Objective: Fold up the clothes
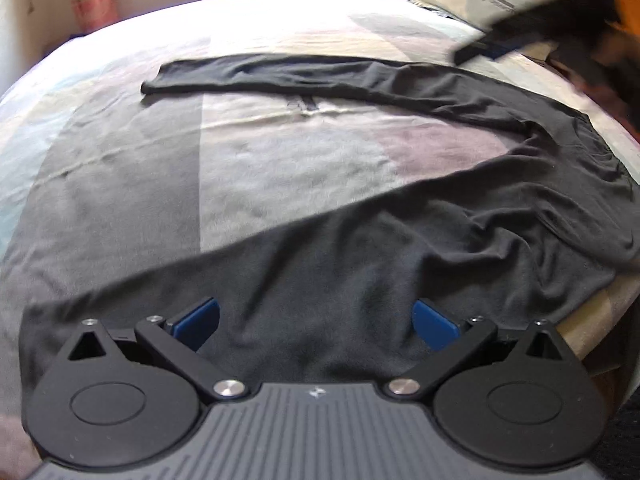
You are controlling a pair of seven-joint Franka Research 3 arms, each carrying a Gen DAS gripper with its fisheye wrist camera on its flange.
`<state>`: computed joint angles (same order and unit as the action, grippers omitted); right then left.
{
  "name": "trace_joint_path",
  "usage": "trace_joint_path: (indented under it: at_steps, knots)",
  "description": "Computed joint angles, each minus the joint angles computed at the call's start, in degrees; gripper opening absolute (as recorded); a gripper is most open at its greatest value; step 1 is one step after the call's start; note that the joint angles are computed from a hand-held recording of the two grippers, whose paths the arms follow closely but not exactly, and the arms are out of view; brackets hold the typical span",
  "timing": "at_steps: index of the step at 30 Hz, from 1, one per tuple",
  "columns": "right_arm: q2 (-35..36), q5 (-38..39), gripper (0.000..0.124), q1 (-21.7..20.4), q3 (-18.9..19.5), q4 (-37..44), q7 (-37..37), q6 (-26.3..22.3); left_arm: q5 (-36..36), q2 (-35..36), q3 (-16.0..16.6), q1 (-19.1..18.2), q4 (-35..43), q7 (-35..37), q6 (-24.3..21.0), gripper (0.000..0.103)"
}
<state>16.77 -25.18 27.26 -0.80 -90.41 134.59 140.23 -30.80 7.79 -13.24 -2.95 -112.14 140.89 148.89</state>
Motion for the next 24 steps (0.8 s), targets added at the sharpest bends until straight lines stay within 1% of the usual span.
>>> trace_joint_path:
  at_steps: [2,5,7,10,13,14,15,16,18,21,22,24]
  knots:
    - [4.75,4.96,0.103,-2.55,0.76,5.61,-5.30,1.35,1.09,0.80,0.12,-0.11,0.74,-0.32,0.97,0.102]
    - [11.26,14.84,0.103,-6.17,2.37,12.20,-12.73,4.16,4.17,2.60,0.31,-0.18,2.57,-3.41,1.49,0.102]
    - [15.75,18.57,0.103,-7.10,2.42,16.89,-15.87,4.48,5.99,3.89,0.17,0.09,4.01,-5.17,0.96,0.102]
    - [21.85,22.61,0.103,-7.76,2.01,23.77,-19.93,4.06,7.91,5.45,-0.43,0.60,5.56,-6.66,0.29,0.102]
    - [26.16,26.54,0.103,-8.30,1.81,29.24,-22.73,0.61,8.14,6.23,-1.37,1.36,6.30,-6.85,-0.45,0.102]
    - [26.43,27.26,0.103,-8.24,1.52,29.24,-23.12,-0.32,7.87,6.35,-1.68,1.63,6.44,-6.57,-0.71,0.102]
    - [25.17,27.29,0.103,-7.90,1.18,27.24,-24.32,-0.15,7.60,6.48,-1.94,1.86,6.59,-6.28,-0.97,0.102]
    - [23.39,27.07,0.103,-7.55,0.92,24.32,-25.75,1.02,7.31,6.60,-2.15,2.04,6.74,-5.99,-1.24,0.102]
    - [20.23,25.96,0.103,-6.26,-0.41,20.43,-25.71,-0.95,6.73,6.97,-2.54,2.31,7.25,-5.19,-1.70,0.102]
    - [14.70,25.06,0.103,-5.62,-1.09,12.94,-24.85,-0.37,7.05,7.19,-2.74,2.08,7.68,-5.04,-1.51,0.102]
    - [13.04,24.44,0.103,-5.34,-1.59,10.82,-23.71,0.34,6.57,7.06,-3.00,2.21,7.64,-4.47,-1.45,0.102]
    - [10.11,21.41,0.103,-3.93,-3.49,6.71,-19.03,2.31,5.38,6.77,-3.46,2.48,7.63,-3.14,-1.71,0.102]
